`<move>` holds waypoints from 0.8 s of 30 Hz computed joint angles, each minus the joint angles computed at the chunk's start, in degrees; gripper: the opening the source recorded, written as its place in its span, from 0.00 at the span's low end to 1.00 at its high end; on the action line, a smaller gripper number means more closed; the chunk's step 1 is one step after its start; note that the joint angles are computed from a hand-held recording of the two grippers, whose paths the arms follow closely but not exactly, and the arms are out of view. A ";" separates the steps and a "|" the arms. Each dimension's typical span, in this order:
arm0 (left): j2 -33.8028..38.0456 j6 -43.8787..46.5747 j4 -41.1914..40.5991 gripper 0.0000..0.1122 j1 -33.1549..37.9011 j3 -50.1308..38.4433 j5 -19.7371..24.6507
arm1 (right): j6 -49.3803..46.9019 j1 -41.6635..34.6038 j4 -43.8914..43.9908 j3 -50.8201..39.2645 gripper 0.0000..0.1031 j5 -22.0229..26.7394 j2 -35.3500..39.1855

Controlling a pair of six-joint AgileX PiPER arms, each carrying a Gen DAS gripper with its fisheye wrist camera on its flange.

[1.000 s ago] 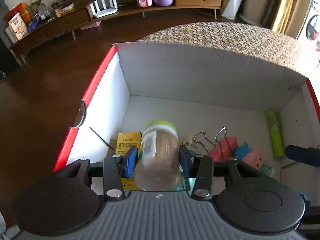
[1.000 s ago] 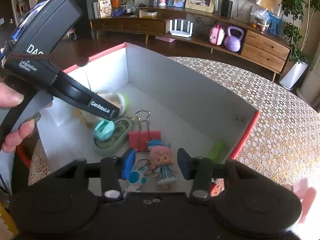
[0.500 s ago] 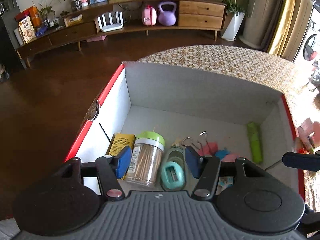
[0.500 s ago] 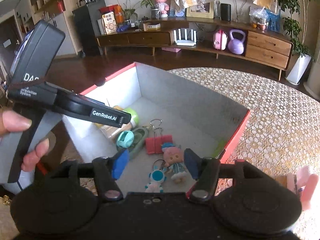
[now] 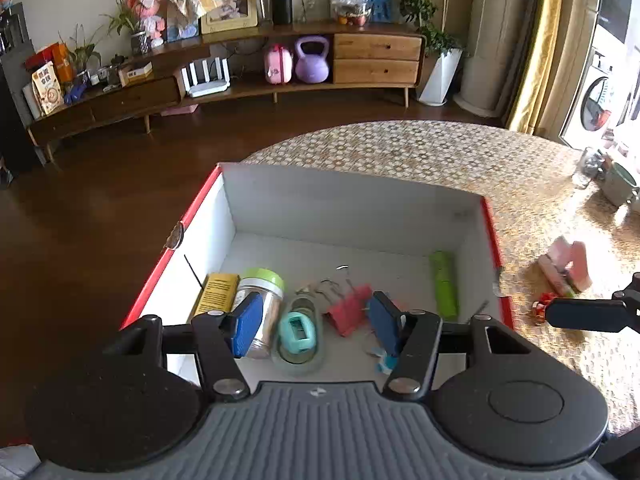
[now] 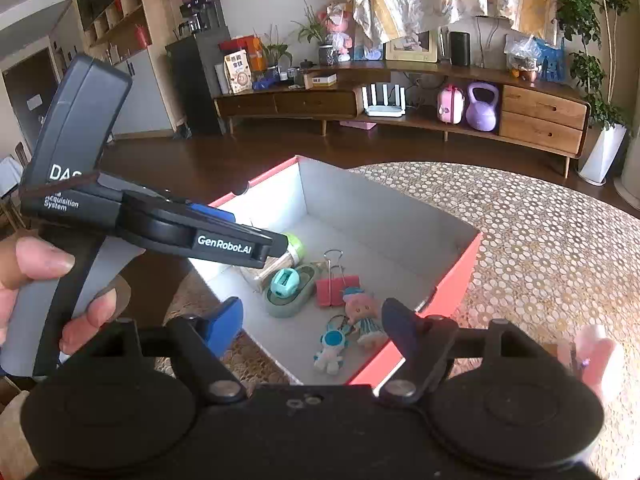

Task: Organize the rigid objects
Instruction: 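Move both open tools back toward the remaining items on the table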

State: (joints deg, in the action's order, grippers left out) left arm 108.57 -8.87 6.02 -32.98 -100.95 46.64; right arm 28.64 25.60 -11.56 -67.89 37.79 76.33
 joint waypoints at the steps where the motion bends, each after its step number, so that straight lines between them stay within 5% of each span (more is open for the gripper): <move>1: -0.58 -0.15 0.15 0.52 -0.37 0.38 -0.03 | 0.06 0.09 0.06 0.46 0.76 0.18 -0.98; 5: -3.49 -2.29 1.99 0.54 -2.34 3.23 -1.17 | 0.37 -0.16 -0.16 2.37 0.79 0.58 -4.58; 7: -5.06 -3.63 3.34 0.63 -3.41 4.99 -2.40 | 0.91 -0.17 -0.60 3.50 0.81 0.61 -6.59; 24: -11.72 -18.16 16.17 0.68 -15.17 11.49 -5.38 | -0.77 -5.38 2.26 12.94 0.95 1.79 -22.42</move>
State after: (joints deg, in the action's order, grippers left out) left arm 96.85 -27.04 22.18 -48.15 -89.46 41.26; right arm 27.87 20.22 -9.30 -54.95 39.58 53.92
